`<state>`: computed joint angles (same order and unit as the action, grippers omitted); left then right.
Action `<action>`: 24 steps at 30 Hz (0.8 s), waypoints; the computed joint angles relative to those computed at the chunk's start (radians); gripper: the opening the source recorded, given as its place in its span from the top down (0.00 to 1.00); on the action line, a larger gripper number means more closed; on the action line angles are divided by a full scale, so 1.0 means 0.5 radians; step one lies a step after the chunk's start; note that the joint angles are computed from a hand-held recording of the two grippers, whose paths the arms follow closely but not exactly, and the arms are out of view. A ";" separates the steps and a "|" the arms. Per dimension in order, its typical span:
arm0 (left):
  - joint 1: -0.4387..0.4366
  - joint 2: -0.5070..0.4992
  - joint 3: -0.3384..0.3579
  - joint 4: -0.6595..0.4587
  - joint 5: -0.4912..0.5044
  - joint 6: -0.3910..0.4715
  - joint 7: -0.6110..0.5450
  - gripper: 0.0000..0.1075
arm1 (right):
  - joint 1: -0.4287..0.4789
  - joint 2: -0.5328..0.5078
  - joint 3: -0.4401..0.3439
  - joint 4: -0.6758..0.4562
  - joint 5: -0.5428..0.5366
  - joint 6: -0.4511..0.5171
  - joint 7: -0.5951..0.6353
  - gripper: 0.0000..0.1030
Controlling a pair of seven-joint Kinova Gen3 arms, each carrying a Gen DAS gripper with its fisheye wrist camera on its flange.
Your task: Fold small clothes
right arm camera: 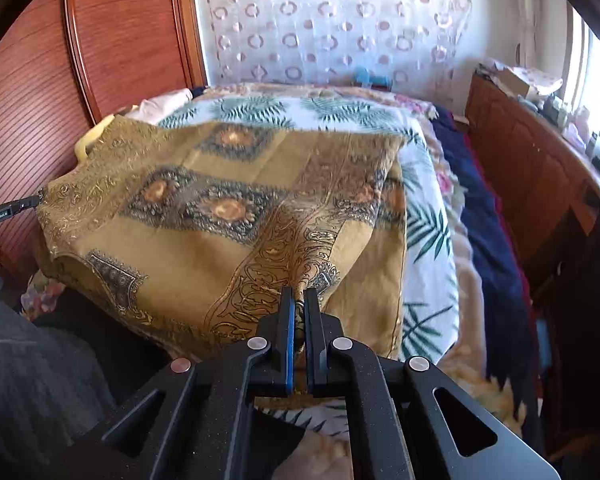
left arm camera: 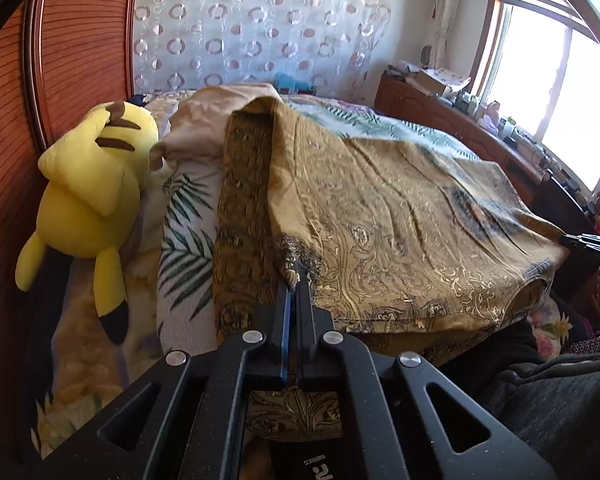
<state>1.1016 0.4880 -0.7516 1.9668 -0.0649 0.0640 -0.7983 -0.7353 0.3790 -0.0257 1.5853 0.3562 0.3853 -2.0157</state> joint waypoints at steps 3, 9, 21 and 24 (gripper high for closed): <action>-0.021 0.012 0.033 -0.007 0.003 0.031 0.008 0.98 | 0.003 0.045 -0.005 -0.056 -0.008 0.056 0.017 0.97; 0.046 0.036 -0.036 -0.023 -0.050 0.062 0.066 0.92 | 0.043 0.095 -0.023 -0.143 -0.080 0.109 0.056 0.87; 0.027 0.090 -0.096 -0.074 -0.133 0.072 0.197 0.45 | -0.175 0.050 0.208 -0.055 0.213 -0.042 -0.285 0.49; -0.024 0.098 -0.075 -0.097 -0.148 0.056 0.196 0.45 | -0.201 0.095 0.258 -0.104 0.277 -0.062 -0.374 0.47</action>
